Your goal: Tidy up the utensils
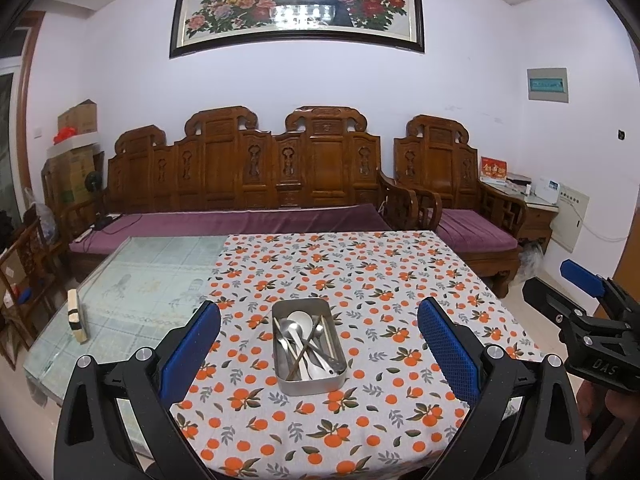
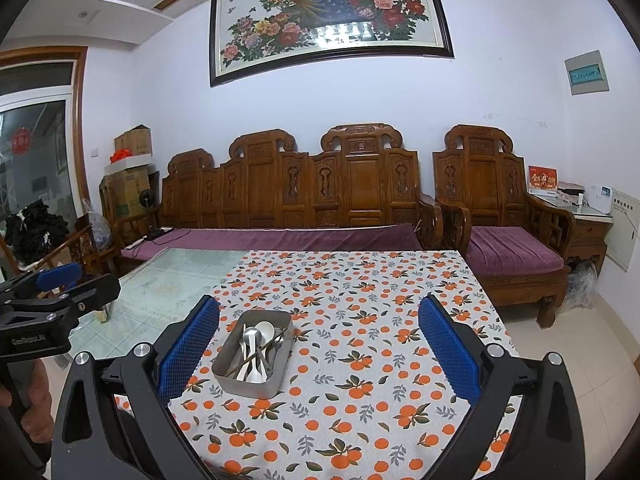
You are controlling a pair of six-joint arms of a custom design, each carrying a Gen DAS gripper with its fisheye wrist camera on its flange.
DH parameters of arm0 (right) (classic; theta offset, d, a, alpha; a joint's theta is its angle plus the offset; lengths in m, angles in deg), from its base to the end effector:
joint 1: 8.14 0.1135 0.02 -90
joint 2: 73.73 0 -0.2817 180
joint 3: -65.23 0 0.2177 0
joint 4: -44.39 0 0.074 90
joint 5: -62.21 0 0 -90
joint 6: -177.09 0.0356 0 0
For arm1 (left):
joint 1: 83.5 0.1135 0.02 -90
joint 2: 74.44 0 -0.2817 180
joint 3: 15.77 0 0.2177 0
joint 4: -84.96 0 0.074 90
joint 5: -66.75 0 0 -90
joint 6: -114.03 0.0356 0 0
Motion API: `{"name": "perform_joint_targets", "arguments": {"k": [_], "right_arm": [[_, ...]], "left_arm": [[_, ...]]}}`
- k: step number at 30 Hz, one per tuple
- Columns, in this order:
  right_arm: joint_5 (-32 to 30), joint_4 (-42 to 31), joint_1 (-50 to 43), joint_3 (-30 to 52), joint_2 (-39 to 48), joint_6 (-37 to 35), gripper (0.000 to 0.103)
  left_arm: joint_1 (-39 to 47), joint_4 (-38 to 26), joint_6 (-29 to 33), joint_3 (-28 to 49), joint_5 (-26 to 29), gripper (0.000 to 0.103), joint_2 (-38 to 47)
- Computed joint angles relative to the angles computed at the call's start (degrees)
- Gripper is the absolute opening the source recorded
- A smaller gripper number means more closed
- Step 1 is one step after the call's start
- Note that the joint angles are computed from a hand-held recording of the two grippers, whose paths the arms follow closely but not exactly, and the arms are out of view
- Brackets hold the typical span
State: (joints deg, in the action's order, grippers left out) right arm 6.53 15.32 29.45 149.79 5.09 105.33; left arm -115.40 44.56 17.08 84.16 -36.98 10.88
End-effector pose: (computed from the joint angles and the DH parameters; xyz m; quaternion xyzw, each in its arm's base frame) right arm 0.2317 0.1530 0.3707 0.0257 0.8142 0.0280 0.5794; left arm 0.2638 -0.1542 0.4019 0.1196 0.8349 -0.0800 0.5313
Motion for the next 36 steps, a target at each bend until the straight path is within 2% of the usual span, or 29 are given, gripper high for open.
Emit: {"name": "perform_joint_targets", "arguments": {"k": [36], "right_arm": [[0.6,1.2,0.7,-0.7,0.5,0.1,0.100]], "left_arm": [[-0.6,0.3,-0.3,-0.9,-0.1,0.095,-0.9]]}}
